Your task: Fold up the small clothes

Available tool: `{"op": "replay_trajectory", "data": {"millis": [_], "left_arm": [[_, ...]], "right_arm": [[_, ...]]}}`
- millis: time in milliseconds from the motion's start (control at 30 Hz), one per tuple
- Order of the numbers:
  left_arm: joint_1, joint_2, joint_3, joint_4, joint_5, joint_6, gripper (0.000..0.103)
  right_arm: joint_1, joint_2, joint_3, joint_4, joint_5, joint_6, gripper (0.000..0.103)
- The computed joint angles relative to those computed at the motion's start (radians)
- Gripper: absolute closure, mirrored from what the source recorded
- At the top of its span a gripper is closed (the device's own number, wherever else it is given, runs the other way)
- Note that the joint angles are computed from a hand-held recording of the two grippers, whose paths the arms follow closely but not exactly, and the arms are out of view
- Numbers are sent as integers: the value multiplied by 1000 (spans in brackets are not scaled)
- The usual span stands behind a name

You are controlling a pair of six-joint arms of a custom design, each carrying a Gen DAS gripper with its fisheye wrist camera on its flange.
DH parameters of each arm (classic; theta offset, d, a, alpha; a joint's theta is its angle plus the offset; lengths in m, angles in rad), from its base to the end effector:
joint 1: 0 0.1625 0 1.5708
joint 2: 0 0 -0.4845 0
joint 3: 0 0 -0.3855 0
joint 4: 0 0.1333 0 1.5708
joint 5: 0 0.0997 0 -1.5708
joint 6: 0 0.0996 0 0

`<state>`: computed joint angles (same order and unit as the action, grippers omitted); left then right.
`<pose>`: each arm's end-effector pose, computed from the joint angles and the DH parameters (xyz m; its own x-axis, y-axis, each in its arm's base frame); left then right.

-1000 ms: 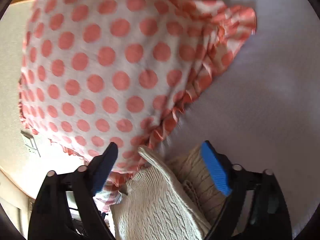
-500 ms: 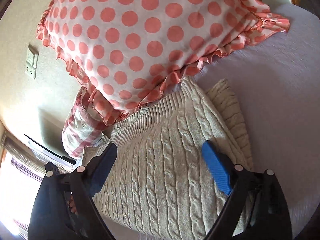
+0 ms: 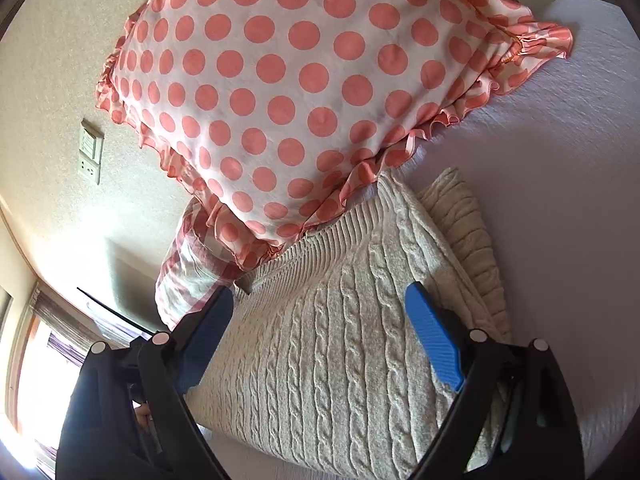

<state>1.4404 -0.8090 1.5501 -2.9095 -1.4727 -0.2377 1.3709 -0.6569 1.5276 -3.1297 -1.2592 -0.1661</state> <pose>0.0434 -0.7692 0.2270 -0.9913 -0.1203 0.0538 -0.1296 0.8142 -0.5659 0.0078 -0.7865 0.1536 -0.9835 -0.1270 -0.1285 -0.0094 0.7463 -0.6656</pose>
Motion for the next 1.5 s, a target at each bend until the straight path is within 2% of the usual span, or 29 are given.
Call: {"op": "replay_trajectory", "data": {"millis": [133,233,300,400,467,533,567,600,667,700,733,767,800,900,933,1000,1133,1233,1300,1333,1400,1500], "left_arm": [[-72,-13,8,-41,-36,-21,90],[-149,27,-34,-60,-64,-32,90],[-201,92,-99,-53,-87,-38,90],[-250,242,-240,-48,-151,-85,90],[-260,359,-357,-9,-208,-147,88],[-259,454,-473,108,-276,-209,85],[-251,483,-504,125,-344,-227,87],[-248,492,-503,109,-393,-226,87],[-252,459,-444,60,-425,-148,83],[-255,428,-402,39,-421,-100,70],[-260,392,-356,23,-399,-55,64],[-266,350,-302,4,-357,-2,57],[-275,307,-244,-11,-304,58,54],[-305,197,-94,-31,-88,236,51],[-315,171,-45,-50,-31,293,51],[-324,131,48,-98,38,384,51],[-333,121,129,-142,70,490,51],[-350,147,161,-196,133,593,47],[-359,196,133,-183,205,661,47],[-360,211,124,-150,239,673,47],[-340,226,104,-46,236,642,50],[-325,215,121,-47,211,675,52]], "right_arm": [[-7,-7,7,-17,43,14,13],[-11,-17,24,-62,67,23,13],[-17,-25,33,-97,76,31,13],[-26,-35,40,-146,51,43,13],[-36,-41,38,-149,33,41,13],[-43,-49,38,-159,-24,35,14],[-49,-53,36,-158,-36,42,14],[-60,-57,35,-158,-25,59,14],[-79,-62,29,-136,33,89,14],[-83,-65,28,-119,56,84,14],[-82,-70,28,-98,66,66,14],[-77,-78,30,-73,63,44,15],[-70,-88,34,-44,51,20,17],[-54,-128,83,-14,39,-44,20],[-49,-140,103,-19,34,-70,22],[-28,-161,144,-29,-9,-130,23],[27,-174,197,-55,-167,-255,27],[48,-149,179,-79,-262,-251,30],[55,-128,146,-26,-305,-252,60],[62,-115,137,-21,-363,-251,79],[62,-98,131,-21,-444,-228,82],[16,-119,152,0,-362,-133,83]]}}
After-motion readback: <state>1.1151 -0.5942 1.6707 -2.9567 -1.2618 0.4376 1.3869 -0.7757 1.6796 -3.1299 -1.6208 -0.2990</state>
